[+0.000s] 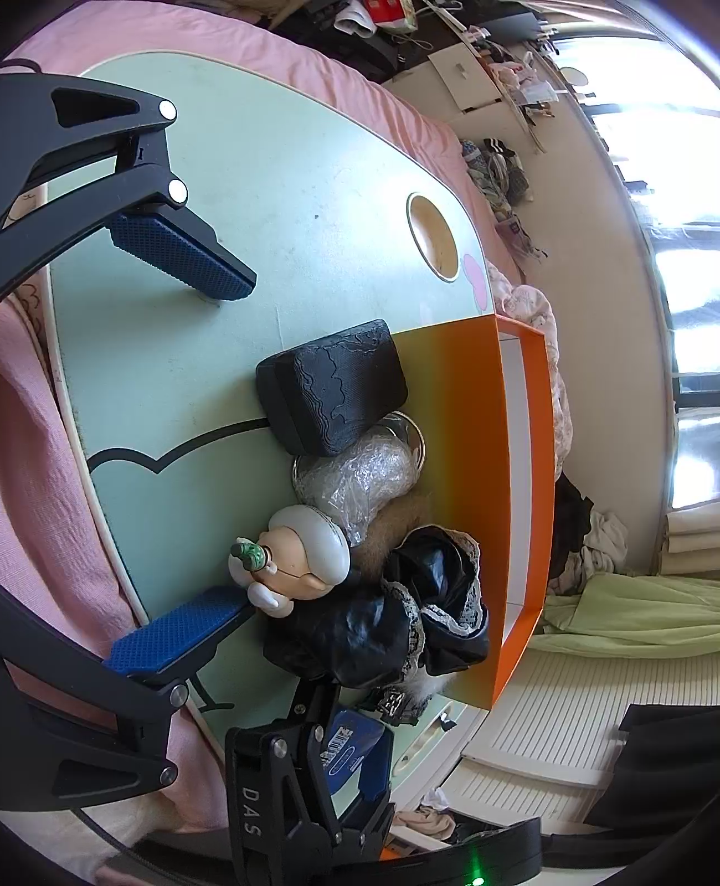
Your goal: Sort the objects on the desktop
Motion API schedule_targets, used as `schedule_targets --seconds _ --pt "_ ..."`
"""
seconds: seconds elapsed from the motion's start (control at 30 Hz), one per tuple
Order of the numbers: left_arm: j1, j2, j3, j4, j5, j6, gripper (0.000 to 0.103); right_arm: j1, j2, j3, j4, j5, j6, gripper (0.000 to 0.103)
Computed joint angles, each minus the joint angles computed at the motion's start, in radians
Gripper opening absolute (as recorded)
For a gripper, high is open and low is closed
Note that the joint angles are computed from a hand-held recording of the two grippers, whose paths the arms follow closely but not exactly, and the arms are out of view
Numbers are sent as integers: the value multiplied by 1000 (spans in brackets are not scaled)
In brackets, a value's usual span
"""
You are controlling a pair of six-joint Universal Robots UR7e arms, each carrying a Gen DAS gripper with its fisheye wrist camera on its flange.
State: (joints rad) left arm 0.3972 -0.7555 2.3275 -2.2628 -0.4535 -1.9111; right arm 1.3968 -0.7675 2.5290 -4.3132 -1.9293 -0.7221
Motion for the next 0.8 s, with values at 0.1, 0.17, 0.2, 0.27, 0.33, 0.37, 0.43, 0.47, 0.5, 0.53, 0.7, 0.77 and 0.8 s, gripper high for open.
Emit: schedule_targets --seconds 0.1,0.17,0.2,0.27,0.33,0.37,0.43,0.47,0.5,0.53,0.7,0.77,0.8 --pt "-1 1 -2 1 0 0 103 -15 -6 11 -4 28 -21 103" --pt "-1 1 -2 2 0 1 103 -15 -5 11 -5 28 -22 103" --pt "0 1 1 -5 0 5 103 -16 -6 12 -4 29 -23 103" --pt "1 1 1 -10 0 8 103 -17 -7 12 -3 31 -23 103" --pt "1 0 1 -7 1 7 103 -16 -7 12 -3 30 -22 103" --pt "1 -1 2 -7 0 7 103 -14 -5 12 -3 28 -22 103" --pt "2 -3 6 -15 0 11 103 -14 -5 12 -4 27 -22 103" --pt "1 -3 8 -16 0 11 103 -14 -6 12 -4 28 -22 103" --pt "1 -3 8 -14 1 11 103 -14 -5 12 -4 28 -22 103" --pt "1 -4 8 -15 0 11 103 -14 -5 12 -4 28 -22 103" --pt "2 -3 10 -22 1 17 103 -13 -6 12 -3 27 -22 103" --pt "2 -1 7 -20 1 16 103 -13 -7 11 -1 27 -22 103" --pt "2 -2 8 -20 1 15 103 -13 -7 11 -1 28 -23 103"
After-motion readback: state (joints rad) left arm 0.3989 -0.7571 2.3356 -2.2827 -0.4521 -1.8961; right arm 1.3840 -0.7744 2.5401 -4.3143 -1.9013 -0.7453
